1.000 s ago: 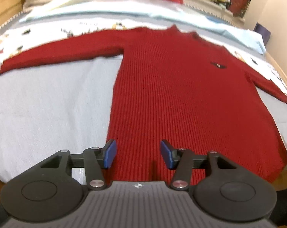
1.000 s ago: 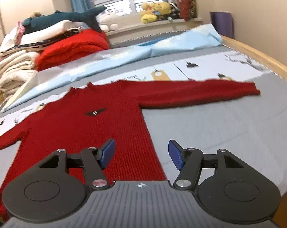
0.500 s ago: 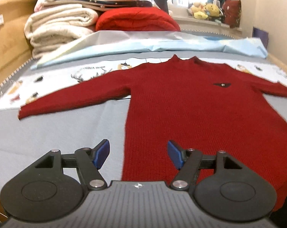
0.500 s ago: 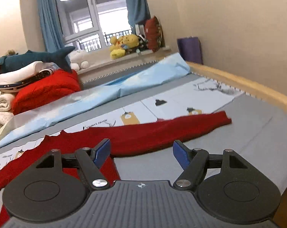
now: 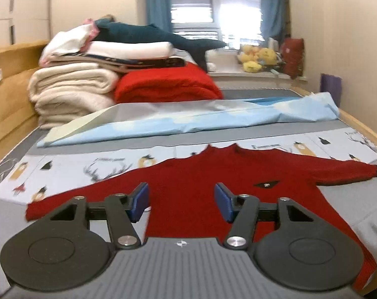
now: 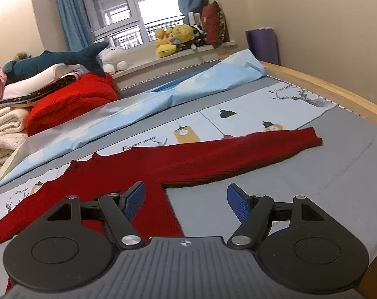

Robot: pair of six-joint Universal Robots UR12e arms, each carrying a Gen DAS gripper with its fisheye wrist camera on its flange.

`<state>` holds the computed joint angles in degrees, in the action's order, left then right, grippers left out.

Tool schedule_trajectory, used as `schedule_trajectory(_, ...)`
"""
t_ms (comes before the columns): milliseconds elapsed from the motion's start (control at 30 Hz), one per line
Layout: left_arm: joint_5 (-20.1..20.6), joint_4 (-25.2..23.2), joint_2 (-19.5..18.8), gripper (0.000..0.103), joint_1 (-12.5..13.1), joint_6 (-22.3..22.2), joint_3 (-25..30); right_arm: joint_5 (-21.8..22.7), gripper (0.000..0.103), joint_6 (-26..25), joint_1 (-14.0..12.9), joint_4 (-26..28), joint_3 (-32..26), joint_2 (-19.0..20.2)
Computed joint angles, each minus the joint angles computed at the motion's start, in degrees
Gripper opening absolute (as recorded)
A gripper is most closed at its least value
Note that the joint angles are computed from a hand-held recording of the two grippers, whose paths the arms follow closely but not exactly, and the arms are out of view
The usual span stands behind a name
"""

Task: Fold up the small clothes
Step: 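Release the hem and raise both tools above the flattened sweater, then grasp the sleeve cuff with the right tool and lift it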

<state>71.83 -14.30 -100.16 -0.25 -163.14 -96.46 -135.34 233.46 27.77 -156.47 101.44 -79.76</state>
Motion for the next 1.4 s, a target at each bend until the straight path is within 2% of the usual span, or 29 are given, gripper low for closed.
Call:
schedule_trajectory(67,-1.78,-2.22,-1.71,0.063,-0.82,-0.39,2.79,-0.1,0.074,-0.9,0.17,0.73,-0.55,0.4)
schedule_trajectory(100,-2.34,-4.78,-2.82,0.063,-1.35,-1.52,4.91,0.09,0.074,-1.07,0.2,1.29,-0.81,0.55)
schedule_trajectory(200,-2.52,-10.53,-6.39,0.058,-3.07,-4.1,11.57,0.58,0.074,0.55,0.19,4.1,-1.77,0.97)
schedule_trajectory(233,-2.63,-10.83,-7.84,0.058,-3.49,-4.58,13.69,0.84,0.074,1.46,0.15,5.23,-2.11,1.09)
schedule_trajectory(367,-2.87,-7.52,-12.03,0.056,-4.96,-4.27,18.77,1.13,0.074,3.47,0.11,7.49,-3.52,1.9)
schedule_trajectory(467,-5.41,-3.69,-13.91,0.056,-4.63,-2.42,18.45,0.16,0.07,3.01,0.43,8.65,-4.79,2.7)
schedule_trajectory(500,-3.05,-5.07,-14.03,0.055,-5.07,-0.88,18.19,-0.18,0.066,2.94,0.54,8.86,-5.1,2.83)
schedule_trajectory(533,1.72,-8.85,-14.53,0.046,-5.92,1.76,18.66,-0.17,0.06,3.01,0.59,8.5,-5.14,2.84)
schedule_trajectory(567,5.08,-14.85,-15.15,0.043,-6.55,2.19,20.51,0.09,0.057,3.32,0.59,8.04,-5.11,2.77)
schedule_trajectory(600,6.04,-19.46,-15.93,0.042,-6.76,0.59,22.49,0.39,0.051,3.5,0.53,7.82,-5.09,2.7)
schedule_trajectory(633,4.61,-22.25,-16.8,0.042,-6.67,-1.93,24.07,0.31,0.048,3.21,0.52,8.07,-5.23,2.7)
schedule_trajectory(667,2.04,-23.34,-17.43,0.042,-6.16,-2.57,25.05,-0.27,0.048,2.37,0.54,8.58,-5.49,2.79)
schedule_trajectory(733,3.11,-22.4,-18.28,0.043,-6.43,-2.13,25.92,-1.79,0.046,-0.23,0.33,9.22,-6.06,3.07)
schedule_trajectory(800,4.23,-22.13,-18.55,0.045,-6.6,-0.86,26.13,-1.41,0.046,-2.88,-0.54,8.09,-5.97,2.87)
schedule_trajectory(867,3.46,-25.38,-18.99,0.047,-6.4,-0.86,27.54,-1.22,0.046,-3.16,-1.97,7.81,-5.7,2.36)
schedule_trajectory(933,1.46,-27.64,-19.71,0.056,-5.91,-0.78,29.18,-0.68,0.046,-1.07,-3.74,8.84,-5.28,1.76)
schedule_trajectory(1000,1.9,-27.8,-20.04,0.061,-5.89,-0.12,29.66,0.01,0.046,1.7,-5.82,8.86,-4.39,1.33)
schedule_trajectory(1100,3.33,-28.36,-19.88,0.062,-5.8,0.62,29.04,1.91,0.045,8.2,-9.04,9.49,-2.35,1.13)
schedule_trajectory(1200,4.71,-30.05,-20.53,0.062,-6.1,0.01,29.75,8.83,0.045,17.77,-12.5,11.36,-0.41,0.52)
schedule_trajectory(1267,5.04,-30.82,-20.85,0.062,-6.31,0.61,30.03,10.93,0.047,22.95,-14.1,10.31,0.69,0.49)
schedule_trajectory(1400,7.46,-32.42,-21.52,0.062,-7.16,0.93,30.79,13.14,0.047,28.56,-16.56,8.25,1.92,1.2)
